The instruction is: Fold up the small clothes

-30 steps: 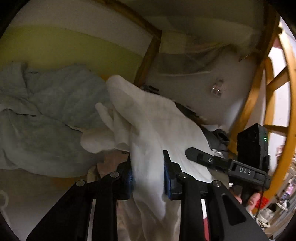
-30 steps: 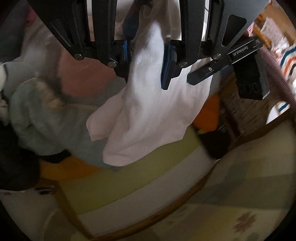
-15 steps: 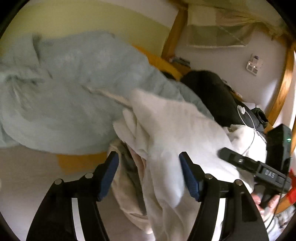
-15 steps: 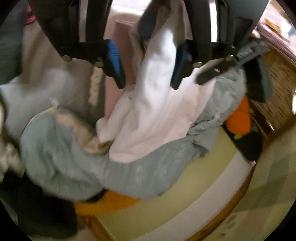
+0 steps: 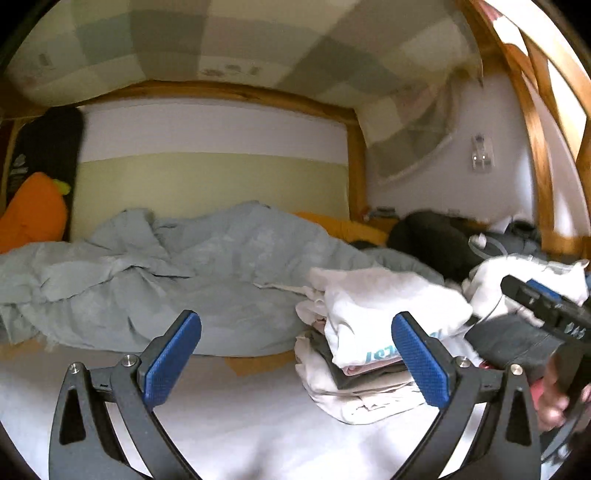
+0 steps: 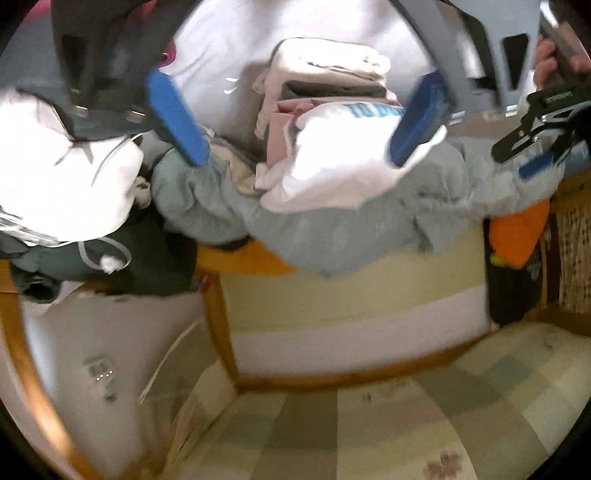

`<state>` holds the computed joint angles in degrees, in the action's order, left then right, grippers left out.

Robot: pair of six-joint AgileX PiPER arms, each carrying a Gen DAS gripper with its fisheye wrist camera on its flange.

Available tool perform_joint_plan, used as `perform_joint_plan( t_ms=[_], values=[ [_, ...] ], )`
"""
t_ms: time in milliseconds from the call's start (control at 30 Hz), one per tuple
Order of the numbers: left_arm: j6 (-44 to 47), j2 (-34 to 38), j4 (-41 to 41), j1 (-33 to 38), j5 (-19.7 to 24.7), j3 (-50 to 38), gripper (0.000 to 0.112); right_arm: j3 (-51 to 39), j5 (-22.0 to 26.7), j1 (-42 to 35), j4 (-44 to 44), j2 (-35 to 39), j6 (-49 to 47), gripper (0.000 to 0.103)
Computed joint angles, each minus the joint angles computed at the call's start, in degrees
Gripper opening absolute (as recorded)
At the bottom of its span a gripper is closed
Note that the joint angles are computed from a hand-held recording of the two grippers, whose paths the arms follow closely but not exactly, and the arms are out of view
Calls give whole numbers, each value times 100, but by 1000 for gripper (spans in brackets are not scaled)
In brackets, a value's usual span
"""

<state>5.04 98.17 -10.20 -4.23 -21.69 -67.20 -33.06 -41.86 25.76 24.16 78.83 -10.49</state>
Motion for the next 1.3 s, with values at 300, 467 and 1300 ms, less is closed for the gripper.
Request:
perform_joint_plan(
  t_ms=[300,467,1300],
  values=[
    [233,-384,-278,-255,-1488,1817,102,679,-526,1294,2089,-497,-1475,102],
    [288,-271,-806,-390,-2321,2312,102,938,-1029,1891,2883,-530,-1820,102],
    [780,-306,-1138,-517,-1661,2112,102,1081,-2435,3253,3979,-70,-2846,102]
  ],
)
